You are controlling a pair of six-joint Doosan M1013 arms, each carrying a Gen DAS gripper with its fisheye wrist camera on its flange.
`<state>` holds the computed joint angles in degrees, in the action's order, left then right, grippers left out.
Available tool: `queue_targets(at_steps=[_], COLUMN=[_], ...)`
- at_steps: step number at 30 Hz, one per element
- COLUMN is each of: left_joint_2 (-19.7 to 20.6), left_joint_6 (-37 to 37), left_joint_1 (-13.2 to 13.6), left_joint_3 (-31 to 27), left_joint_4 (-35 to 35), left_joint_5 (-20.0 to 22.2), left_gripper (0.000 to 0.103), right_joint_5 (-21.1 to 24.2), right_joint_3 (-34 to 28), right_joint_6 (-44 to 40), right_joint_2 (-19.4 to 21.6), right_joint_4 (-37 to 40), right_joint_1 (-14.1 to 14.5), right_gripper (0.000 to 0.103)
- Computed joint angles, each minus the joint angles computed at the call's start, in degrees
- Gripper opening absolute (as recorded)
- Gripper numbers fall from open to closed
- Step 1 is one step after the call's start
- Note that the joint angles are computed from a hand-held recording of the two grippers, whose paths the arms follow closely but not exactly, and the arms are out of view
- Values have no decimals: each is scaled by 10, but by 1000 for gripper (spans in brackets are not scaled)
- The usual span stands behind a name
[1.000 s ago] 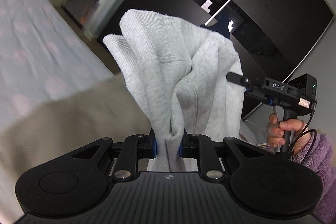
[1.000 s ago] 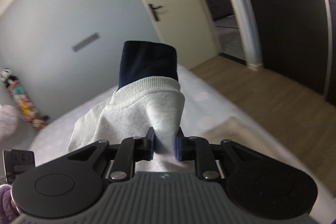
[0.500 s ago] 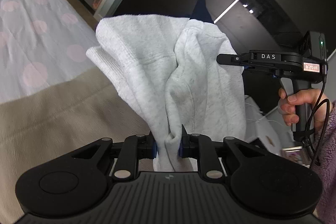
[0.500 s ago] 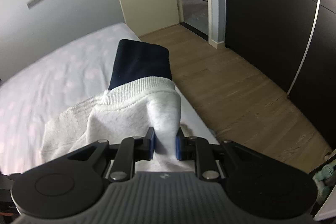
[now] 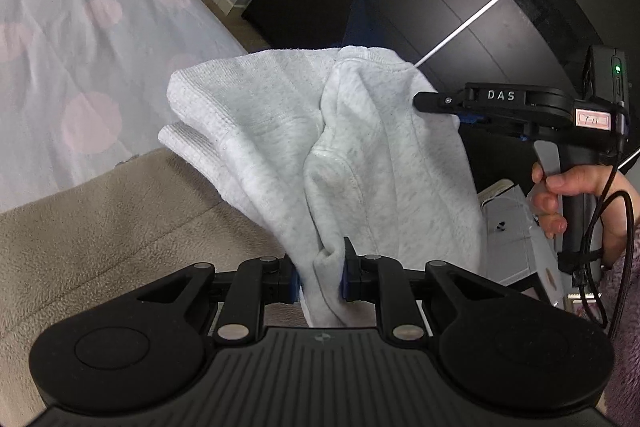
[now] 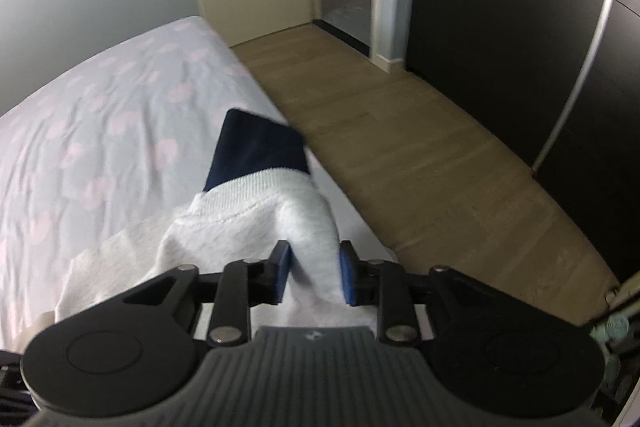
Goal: Fold clothes
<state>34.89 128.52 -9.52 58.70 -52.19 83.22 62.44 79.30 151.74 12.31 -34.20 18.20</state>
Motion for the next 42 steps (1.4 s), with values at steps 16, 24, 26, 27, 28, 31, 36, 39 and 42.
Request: queue_targets(at_steps=[16, 24, 26, 27, 28, 31, 36, 39, 42], left_joint_2=[1, -3, -3, -2, -1, -3, -9, -19, -21], left_joint_6=[5, 17, 14, 11, 10, 15, 31, 78, 76], left_joint_1=[-3, -3, -3, -2, -2, -1, 0, 1, -4], left_joint_3=[-6, 1, 1, 0, -1, 4, 15, 29, 24], left_joint_4=[34, 42, 41, 40, 39, 36, 18, -23, -38], left_joint_5=[4, -3, -2, 0, 1, -5, -21, -44, -42], left_gripper=[16, 17, 17, 17, 17, 17, 16, 15, 15], right_joint_5=[-91, -154, -171, -175, -171, -154, -118, -87, -58], right_joint_3=[290, 372, 381, 381, 379, 365, 339, 322, 305], right_joint_6=[583, 894, 960, 974, 972, 934, 851, 805, 756], right_joint_2=[-192, -198, -189, -185, -182, -173, -162, -166, -168], right_joint_4=[-131, -262, -309, -326, -330, -327, -324, -340, -335], right_joint_1=[80, 107, 108, 108, 110, 114, 119, 127, 126], right_gripper=[80, 79, 67, 61, 54, 42, 28, 22, 20])
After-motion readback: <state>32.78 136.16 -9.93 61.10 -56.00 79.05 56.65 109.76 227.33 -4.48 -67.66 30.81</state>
